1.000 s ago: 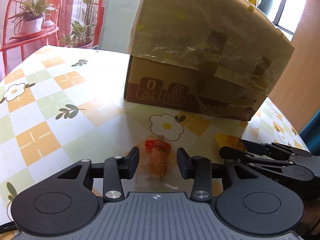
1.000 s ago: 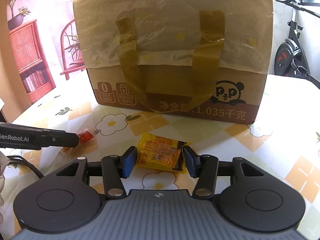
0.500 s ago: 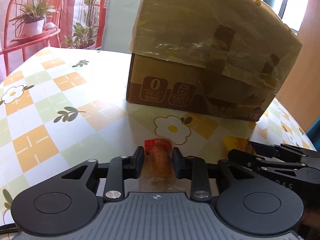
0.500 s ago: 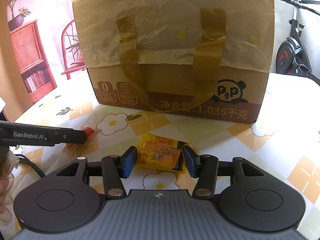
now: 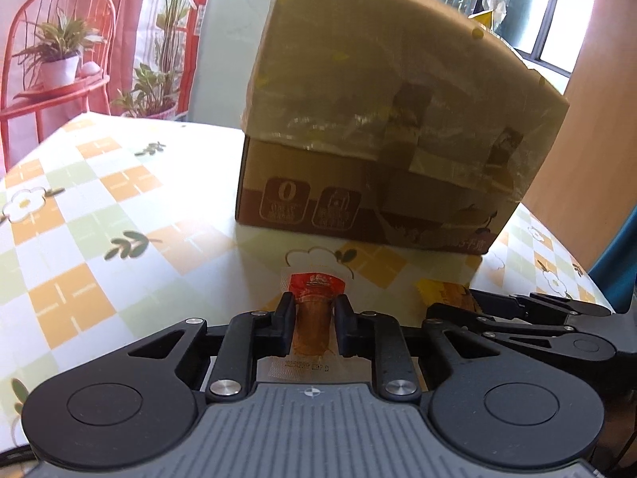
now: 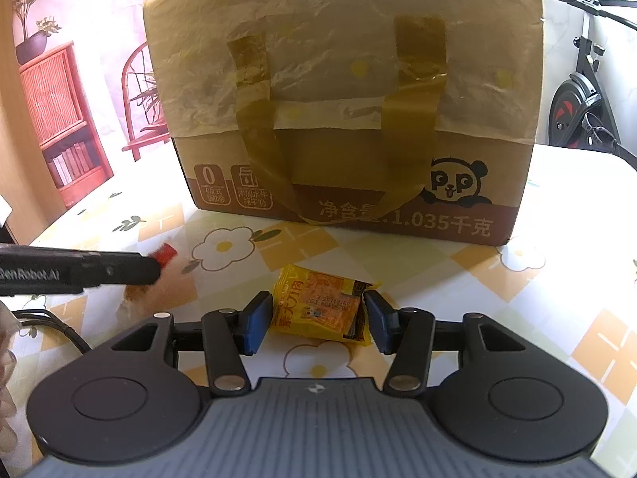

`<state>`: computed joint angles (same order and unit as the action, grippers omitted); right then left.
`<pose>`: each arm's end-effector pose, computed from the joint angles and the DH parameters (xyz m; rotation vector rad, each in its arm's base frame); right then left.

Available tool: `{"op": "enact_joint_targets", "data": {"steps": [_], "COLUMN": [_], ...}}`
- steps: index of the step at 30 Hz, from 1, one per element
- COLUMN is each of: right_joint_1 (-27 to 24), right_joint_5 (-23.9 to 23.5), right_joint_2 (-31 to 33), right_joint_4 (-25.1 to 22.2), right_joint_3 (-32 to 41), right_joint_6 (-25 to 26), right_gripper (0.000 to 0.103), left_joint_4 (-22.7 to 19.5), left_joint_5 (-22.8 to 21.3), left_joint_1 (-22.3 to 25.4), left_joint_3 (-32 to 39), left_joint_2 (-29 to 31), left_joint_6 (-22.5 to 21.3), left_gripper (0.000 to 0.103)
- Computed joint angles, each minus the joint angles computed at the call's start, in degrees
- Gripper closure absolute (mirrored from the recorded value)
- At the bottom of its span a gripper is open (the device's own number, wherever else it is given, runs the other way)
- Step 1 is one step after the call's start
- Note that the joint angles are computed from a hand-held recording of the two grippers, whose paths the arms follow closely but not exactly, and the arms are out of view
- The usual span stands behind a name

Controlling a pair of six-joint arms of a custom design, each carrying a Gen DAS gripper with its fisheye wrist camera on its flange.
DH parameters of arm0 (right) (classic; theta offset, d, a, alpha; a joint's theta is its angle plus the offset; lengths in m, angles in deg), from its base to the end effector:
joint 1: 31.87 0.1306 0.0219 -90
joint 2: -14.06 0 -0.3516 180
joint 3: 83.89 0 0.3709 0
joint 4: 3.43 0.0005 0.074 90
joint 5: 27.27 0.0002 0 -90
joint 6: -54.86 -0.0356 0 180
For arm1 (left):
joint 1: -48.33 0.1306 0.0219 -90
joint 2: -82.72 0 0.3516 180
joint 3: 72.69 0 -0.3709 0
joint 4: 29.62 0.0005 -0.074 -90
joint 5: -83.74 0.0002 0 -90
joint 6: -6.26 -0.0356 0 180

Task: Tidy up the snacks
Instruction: 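Lift the sausage stick and yellow packet and carry them over the box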

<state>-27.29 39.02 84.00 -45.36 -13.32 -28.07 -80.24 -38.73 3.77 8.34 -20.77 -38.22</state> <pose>0.3499 0.0419 0.3944 -0.4406 2.2145 0.4496 0.2850 -0.2545 0.4266 -0.2785 2.2125 -0.1759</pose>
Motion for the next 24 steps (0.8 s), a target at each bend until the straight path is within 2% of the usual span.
{"op": "enact_joint_targets", "data": {"steps": [5, 9, 14, 20, 24], "right_joint_1": [-0.4, -0.8, -1.7, -1.7, -1.2], "right_joint_5": [0.0, -0.7, -3.0, -4.9, -5.5], "right_joint_2": [-1.0, -1.9, -2.6, -1.7, 0.1], "right_joint_4": [0.9, 1.6, 4.5, 9.0, 11.2], "right_joint_3": [-0.3, 0.4, 3.3, 8.9, 13.3], "right_joint_6": [-0.4, -1.1, -2.4, -5.1, -4.9], "right_gripper": [0.05, 0.05, 0.05, 0.05, 0.05], "left_joint_4": [-0.8, 0.0, 3.9, 8.1, 8.9], "left_joint_5": [-1.9, -3.4, -6.0, -4.1, -2.1], "left_joint_1": [0.4, 1.2, 1.5, 3.8, 5.8], "left_joint_3": [2.0, 4.3, 8.0, 14.6, 20.1], "left_joint_2": [-0.7, -1.5, -1.9, 0.4, 3.9], "left_joint_6": [-3.7, -8.3, -17.3, -24.2, -26.9], "left_gripper": [0.081, 0.081, 0.081, 0.081, 0.081]}}
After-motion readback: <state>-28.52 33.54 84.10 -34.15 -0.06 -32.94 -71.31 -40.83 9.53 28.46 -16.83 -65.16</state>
